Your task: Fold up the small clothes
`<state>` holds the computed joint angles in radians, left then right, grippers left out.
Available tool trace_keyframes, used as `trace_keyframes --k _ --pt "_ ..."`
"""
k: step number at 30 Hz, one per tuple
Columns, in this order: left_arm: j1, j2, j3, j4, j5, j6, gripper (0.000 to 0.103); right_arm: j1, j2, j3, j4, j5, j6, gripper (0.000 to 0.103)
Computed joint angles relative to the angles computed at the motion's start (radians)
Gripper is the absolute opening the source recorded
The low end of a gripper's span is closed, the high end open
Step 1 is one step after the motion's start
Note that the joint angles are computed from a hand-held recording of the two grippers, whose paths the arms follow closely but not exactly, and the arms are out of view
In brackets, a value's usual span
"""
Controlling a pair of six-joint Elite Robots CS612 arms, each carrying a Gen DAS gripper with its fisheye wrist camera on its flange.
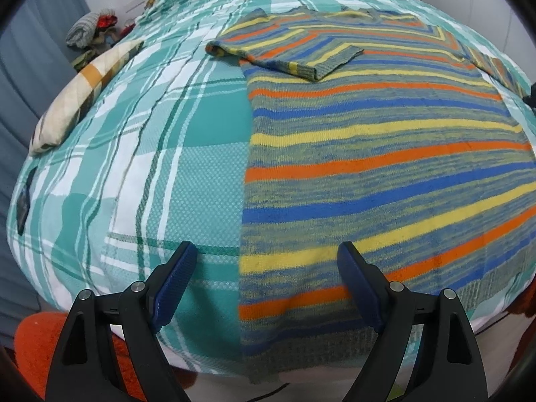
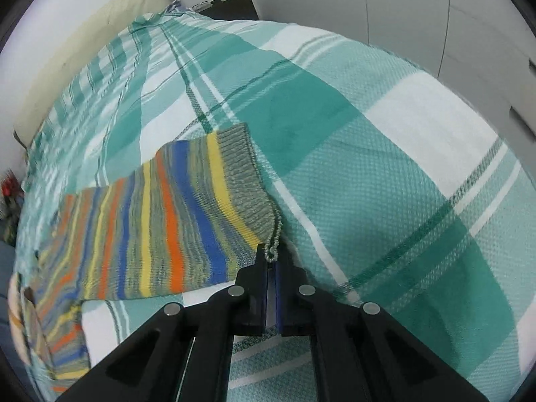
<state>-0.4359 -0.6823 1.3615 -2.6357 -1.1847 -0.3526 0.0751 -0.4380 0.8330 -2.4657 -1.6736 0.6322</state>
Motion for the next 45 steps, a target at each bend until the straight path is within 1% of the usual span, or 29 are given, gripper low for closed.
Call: trace_keyframes --k 1,2,3,4,5,6,7,9,10,12,13,15,17,18,19,21,22,23,24,25,26,28,30,32,33,35,38,43,45 --pt "-0.002 -0.004 0.0 0.004 0.008 0.007 0.087 0.001 0.002 -0.001 -0.004 -0.006 -0.012 0.004" --pt "-0.003 -0.012 0.004 -0.001 0.017 0.016 0.087 0.001 -0.008 0.023 -0.034 0.0 -0.034 0.016" --pt "-0.003 -0.022 0.011 -0.016 0.014 0.022 0.087 0.0 -0.019 0.047 -0.066 0.026 -0.057 0.034" --pt "0.0 -0.035 0.019 -0.046 0.002 0.034 0.087 0.0 -0.031 0.069 -0.086 0.046 -0.075 0.045" --pt "0.003 -0.046 0.023 -0.084 -0.012 0.054 0.087 0.002 -0.04 0.084 -0.096 0.047 -0.092 0.064" --pt "0.005 -0.051 0.019 -0.11 -0.015 0.074 0.087 0.012 -0.06 0.115 -0.109 0.009 -0.121 0.07" --pt "0.006 -0.051 0.002 -0.144 -0.009 0.11 0.087 0.022 -0.078 0.144 -0.126 -0.037 -0.149 0.07" --pt "0.008 -0.035 -0.046 -0.197 -0.003 0.175 0.091 0.034 -0.107 0.198 -0.166 -0.063 -0.201 0.07" --pt "0.011 -0.017 -0.084 -0.218 -0.019 0.216 0.096 0.04 -0.127 0.236 -0.198 -0.057 -0.225 0.07" --pt "0.015 0.03 -0.166 -0.207 -0.065 0.297 0.097 0.054 -0.165 0.313 -0.278 -0.016 -0.254 0.07" --pt "0.018 0.066 -0.224 -0.167 -0.091 0.353 0.097 0.058 -0.174 0.332 -0.303 0.001 -0.259 0.07" --pt "0.018 0.146 -0.348 -0.042 -0.083 0.442 0.095 0.072 -0.198 0.39 -0.388 0.053 -0.263 0.07" --pt "0.02 0.228 -0.478 0.102 -0.051 0.48 0.085 0.088 -0.208 0.433 -0.463 0.095 -0.26 0.07" --pt "0.025 0.265 -0.544 0.18 -0.051 0.469 0.082 0.095 -0.208 0.445 -0.482 0.105 -0.259 0.07" --pt "0.031 0.287 -0.586 0.228 -0.064 0.448 0.082 0.103 -0.21 0.456 -0.49 0.116 -0.264 0.07" --pt "0.048 0.314 -0.638 0.26 -0.122 0.383 0.082 0.113 -0.21 0.454 -0.463 0.144 -0.302 0.07" --pt "0.06 0.324 -0.665 0.279 -0.164 0.324 0.074 0.12 -0.208 0.45 -0.463 0.148 -0.346 0.07" --pt "0.072 0.332 -0.69 0.304 -0.209 0.269 0.061 0.124 -0.205 0.446 -0.466 0.142 -0.375 0.07" --pt "0.082 0.339 -0.715 0.336 -0.249 0.23 0.01 0.125 -0.199 0.437 -0.467 0.138 -0.397 0.07" --pt "0.094 0.343 -0.736 0.364 -0.282 0.183 0.002 0.127 -0.196 0.434 -0.467 0.139 -0.408 0.07" --pt "0.108 0.339 -0.739 0.35 -0.308 0.128 0.002 0.125 -0.193 0.428 -0.463 0.145 -0.404 0.07" --pt "0.134 0.308 -0.695 0.249 -0.305 0.009 0.002 0.123 -0.187 0.421 -0.466 0.139 -0.389 0.07" --pt "0.173 0.276 -0.646 0.157 -0.317 -0.151 0.002 0.123 -0.188 0.424 -0.481 0.129 -0.384 0.07" --pt "0.213 0.251 -0.607 0.096 -0.275 -0.327 0.002 0.124 -0.187 0.425 -0.496 0.117 -0.388 0.07" --pt "0.23 0.246 -0.599 0.093 -0.247 -0.39 0.002 0.125 -0.188 0.427 -0.498 0.116 -0.389 0.07" --pt "0.26 0.245 -0.6 0.143 -0.186 -0.494 0.002 0.124 -0.185 0.421 -0.486 0.119 -0.388 0.07" --pt "0.284 0.259 -0.617 0.239 -0.164 -0.534 0.002 0.122 -0.176 0.405 -0.465 0.127 -0.382 0.07" --pt "0.277 0.28 -0.638 0.306 -0.119 -0.49 0.001 0.125 -0.164 0.384 -0.438 0.124 -0.388 0.07" --pt "0.281 0.29 -0.65 0.33 -0.119 -0.517 0.001 0.127 -0.162 0.38 -0.425 0.117 -0.393 0.07"
